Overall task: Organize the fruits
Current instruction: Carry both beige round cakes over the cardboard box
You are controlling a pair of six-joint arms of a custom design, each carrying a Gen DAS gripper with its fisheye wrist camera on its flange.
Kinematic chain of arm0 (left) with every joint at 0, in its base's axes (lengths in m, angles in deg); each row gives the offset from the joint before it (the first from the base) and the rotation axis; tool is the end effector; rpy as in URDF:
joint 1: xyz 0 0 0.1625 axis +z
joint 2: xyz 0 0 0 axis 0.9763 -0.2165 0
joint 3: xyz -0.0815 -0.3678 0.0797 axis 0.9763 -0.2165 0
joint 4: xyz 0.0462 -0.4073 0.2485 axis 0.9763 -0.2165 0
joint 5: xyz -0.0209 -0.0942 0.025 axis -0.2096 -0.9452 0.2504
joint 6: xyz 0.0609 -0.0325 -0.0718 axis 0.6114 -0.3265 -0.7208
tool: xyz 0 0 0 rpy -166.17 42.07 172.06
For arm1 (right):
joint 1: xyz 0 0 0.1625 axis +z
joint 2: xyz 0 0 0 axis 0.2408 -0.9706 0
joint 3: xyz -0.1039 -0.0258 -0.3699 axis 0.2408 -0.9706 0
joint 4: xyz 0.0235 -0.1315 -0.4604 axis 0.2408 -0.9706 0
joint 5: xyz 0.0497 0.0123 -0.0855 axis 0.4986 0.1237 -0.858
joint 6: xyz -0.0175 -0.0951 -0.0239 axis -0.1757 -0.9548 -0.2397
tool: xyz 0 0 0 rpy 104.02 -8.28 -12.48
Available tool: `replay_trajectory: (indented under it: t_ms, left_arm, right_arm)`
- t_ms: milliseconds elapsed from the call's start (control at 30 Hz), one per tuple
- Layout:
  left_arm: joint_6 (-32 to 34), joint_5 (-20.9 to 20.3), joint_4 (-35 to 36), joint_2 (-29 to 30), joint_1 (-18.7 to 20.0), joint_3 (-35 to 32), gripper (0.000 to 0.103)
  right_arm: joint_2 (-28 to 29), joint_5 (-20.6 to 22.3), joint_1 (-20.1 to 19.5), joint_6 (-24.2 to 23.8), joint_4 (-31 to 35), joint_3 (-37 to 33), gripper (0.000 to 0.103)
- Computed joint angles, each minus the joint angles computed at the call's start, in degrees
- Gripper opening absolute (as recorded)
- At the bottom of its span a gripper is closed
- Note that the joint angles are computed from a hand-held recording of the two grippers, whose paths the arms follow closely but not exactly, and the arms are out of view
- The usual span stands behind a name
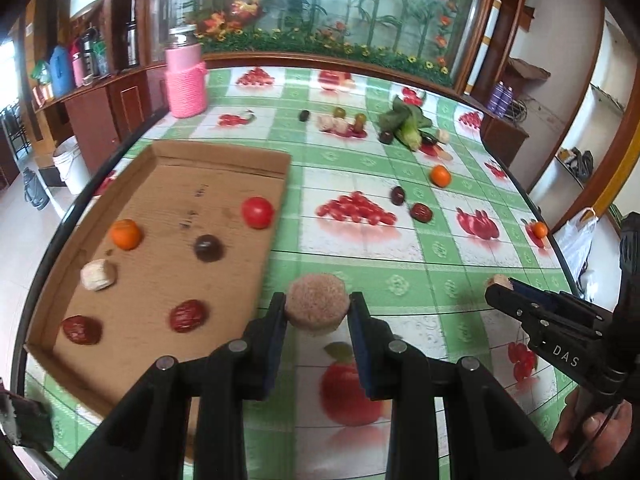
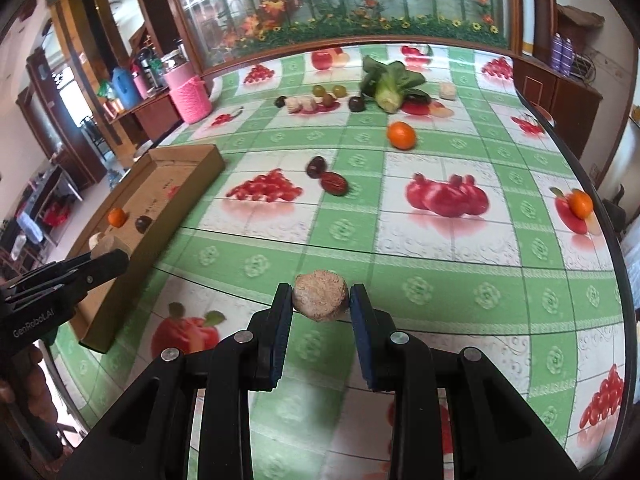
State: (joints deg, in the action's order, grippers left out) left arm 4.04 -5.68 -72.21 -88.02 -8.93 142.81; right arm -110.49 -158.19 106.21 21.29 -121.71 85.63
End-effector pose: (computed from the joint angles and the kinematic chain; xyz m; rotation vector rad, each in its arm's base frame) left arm 0.0009 -0.5235 0.3528 0.4533 2.4288 -0.7778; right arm 0.3776 -0.5131 -0.0470 0.4019 -2.4473 0.7919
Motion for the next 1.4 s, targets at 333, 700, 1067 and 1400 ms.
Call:
replay_trajectory:
  t_ms: [333, 700, 1067, 1400]
  left_arm:
    - [-0.2, 2.0, -0.6, -2.5, 3.6, -1.5, 0.034]
    - [-0.3, 6.0, -2.4, -3.4, 8.3, -4.1, 0.033]
    - [-1.0, 5.8, -1.8, -1.8, 10.9, -6.5, 0.033]
    - [-1.4, 2.9, -0.5, 2.5, 10.8, -8.3, 0.034]
  right_arm:
    - [5.9, 2.9, 2.2, -2.4, 3.6, -7.8, 0.029]
    - [12.6, 7.0, 4.0, -6.3, 9.6, -18.0, 0.029]
    - [19.5, 11.2, 4.3, -9.9, 17.2, -29.1, 0.028]
    - [27.1, 11.7, 3.3, -12.7, 25.1, -41.9, 0.028]
